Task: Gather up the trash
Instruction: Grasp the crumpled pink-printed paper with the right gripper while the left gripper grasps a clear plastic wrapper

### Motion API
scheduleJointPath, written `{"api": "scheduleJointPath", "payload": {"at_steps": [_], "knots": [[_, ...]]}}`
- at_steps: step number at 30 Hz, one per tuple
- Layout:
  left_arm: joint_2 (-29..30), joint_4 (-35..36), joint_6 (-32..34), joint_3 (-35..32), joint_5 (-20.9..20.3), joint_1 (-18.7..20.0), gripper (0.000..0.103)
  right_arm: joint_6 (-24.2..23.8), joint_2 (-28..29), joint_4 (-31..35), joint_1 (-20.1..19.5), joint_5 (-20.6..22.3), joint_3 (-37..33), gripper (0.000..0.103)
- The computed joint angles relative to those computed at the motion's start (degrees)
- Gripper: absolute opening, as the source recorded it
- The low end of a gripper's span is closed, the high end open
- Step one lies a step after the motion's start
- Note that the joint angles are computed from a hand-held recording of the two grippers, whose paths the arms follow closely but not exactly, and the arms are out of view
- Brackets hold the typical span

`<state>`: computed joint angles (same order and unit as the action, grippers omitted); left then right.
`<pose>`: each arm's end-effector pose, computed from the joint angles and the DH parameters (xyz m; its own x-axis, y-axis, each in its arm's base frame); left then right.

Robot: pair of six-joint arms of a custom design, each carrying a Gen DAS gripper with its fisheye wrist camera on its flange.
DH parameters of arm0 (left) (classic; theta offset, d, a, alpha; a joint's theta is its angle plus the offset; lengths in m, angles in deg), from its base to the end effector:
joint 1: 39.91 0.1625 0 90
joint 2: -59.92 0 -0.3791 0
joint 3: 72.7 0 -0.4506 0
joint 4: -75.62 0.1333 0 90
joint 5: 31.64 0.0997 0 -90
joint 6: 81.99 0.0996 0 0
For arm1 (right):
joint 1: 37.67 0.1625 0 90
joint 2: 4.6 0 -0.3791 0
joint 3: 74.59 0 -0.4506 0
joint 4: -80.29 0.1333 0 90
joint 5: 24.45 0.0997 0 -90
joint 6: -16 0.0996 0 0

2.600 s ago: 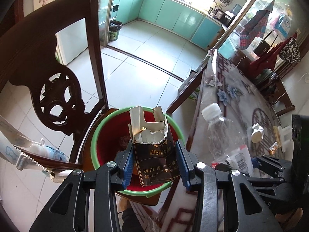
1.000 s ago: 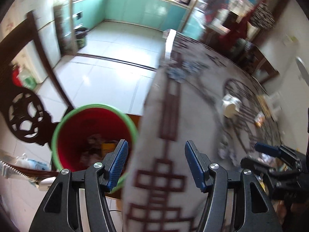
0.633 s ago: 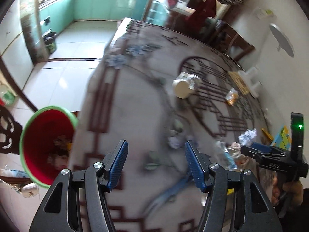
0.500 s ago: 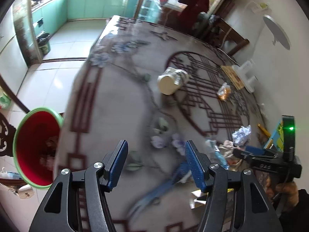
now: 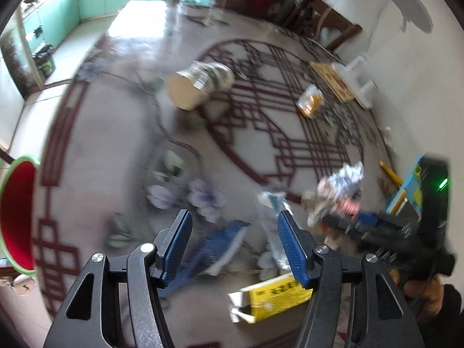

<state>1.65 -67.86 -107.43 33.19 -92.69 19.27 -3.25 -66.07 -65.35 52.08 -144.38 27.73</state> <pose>-0.1573 -0.6179 0.0756 -0.9204 -0.0005 -0.3910 0.1266 0.9458 -0.2990 0.0808 -0.6407 0.1428 -0.8190 -0.1949 0.5396 -0.2816 0.9560 -0.0820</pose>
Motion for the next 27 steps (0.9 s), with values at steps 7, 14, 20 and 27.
{"api": "scheduleJointPath", "payload": {"at_steps": [7,14,20,27], "knots": [[8.16,4.71,0.36,-6.49,-6.56,0.17,0.06,-2.42,-3.13,-4.45,0.42,1.2,-0.44,0.046],[12.77,7.35,-0.46,-10.1,-7.24,0.32,0.06,-2.52,-3.9,-5.55,0.76,1.19,0.63,0.047],[12.64,5.93,-0.97,-9.27,-6.64,0.49,0.05,-3.56,-2.94,-6.25,1.46,0.49,0.21,0.047],[10.32,2.41,-0.11,-6.9,-6.59,-0.11,0.012,-5.23,-2.31,-7.5,2.86,0.49,0.22,0.047]]}}
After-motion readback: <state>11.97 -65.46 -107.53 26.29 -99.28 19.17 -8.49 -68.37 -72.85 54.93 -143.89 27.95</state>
